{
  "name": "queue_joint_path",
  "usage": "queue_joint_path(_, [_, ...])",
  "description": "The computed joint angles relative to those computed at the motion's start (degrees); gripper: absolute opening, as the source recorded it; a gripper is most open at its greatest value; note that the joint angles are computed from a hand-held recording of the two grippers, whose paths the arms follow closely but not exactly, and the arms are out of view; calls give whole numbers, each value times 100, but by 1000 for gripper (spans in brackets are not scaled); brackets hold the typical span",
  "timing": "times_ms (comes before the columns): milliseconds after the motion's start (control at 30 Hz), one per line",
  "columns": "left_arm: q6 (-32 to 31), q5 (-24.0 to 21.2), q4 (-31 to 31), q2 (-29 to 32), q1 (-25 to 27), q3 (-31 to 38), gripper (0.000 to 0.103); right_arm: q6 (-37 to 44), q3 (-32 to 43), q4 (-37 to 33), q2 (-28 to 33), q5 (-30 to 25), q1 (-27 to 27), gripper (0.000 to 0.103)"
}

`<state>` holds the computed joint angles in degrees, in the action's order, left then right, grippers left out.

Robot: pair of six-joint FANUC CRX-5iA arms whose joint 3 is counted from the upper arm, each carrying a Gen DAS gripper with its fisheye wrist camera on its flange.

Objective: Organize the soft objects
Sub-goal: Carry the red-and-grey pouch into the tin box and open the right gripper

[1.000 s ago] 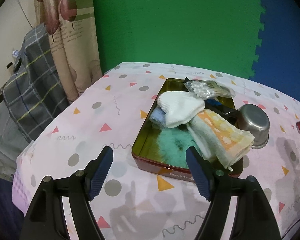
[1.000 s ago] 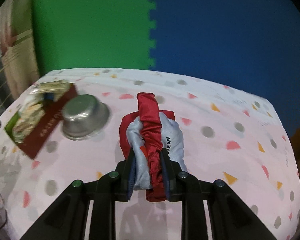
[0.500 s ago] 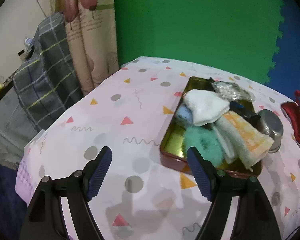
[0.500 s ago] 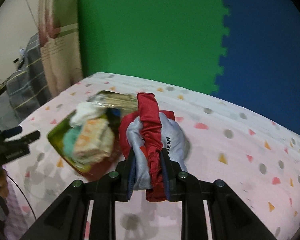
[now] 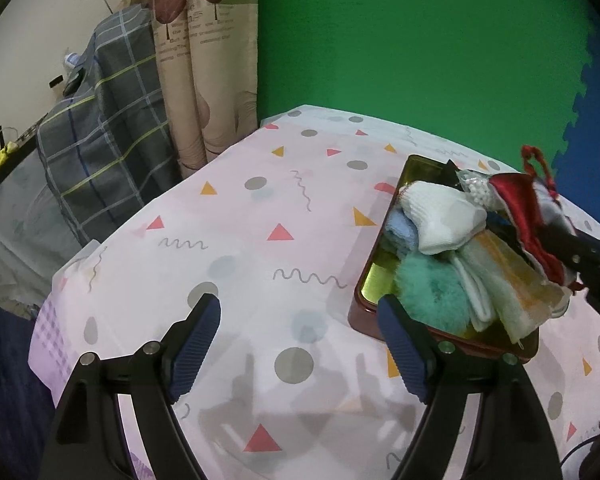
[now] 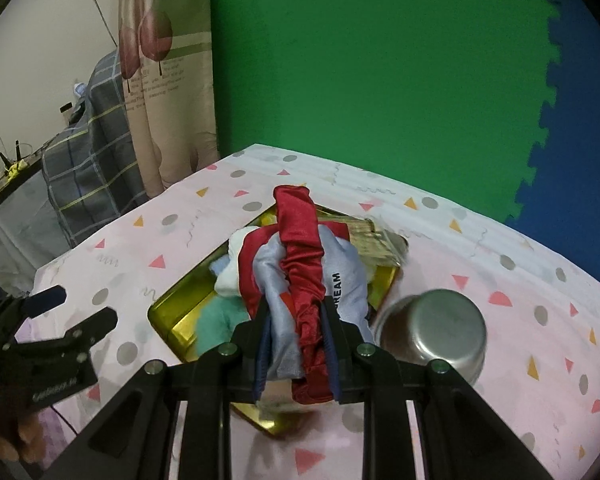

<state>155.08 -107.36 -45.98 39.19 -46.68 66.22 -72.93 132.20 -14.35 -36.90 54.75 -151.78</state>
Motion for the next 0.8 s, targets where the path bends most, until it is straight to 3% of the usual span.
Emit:
queue_joint_path(467, [112, 56, 119, -71, 61, -149, 79, -565, -2104, 554, -1302, 1059, 294, 23])
queue_joint_path(633, [132, 101, 141, -77, 80, -170, 79, -665, -2169, 668, -1368, 1125, 340, 28])
queue_joint_path(800, [102, 90, 156, -69, 84, -150, 80, -717, -1785, 763, -1115, 912, 356, 51])
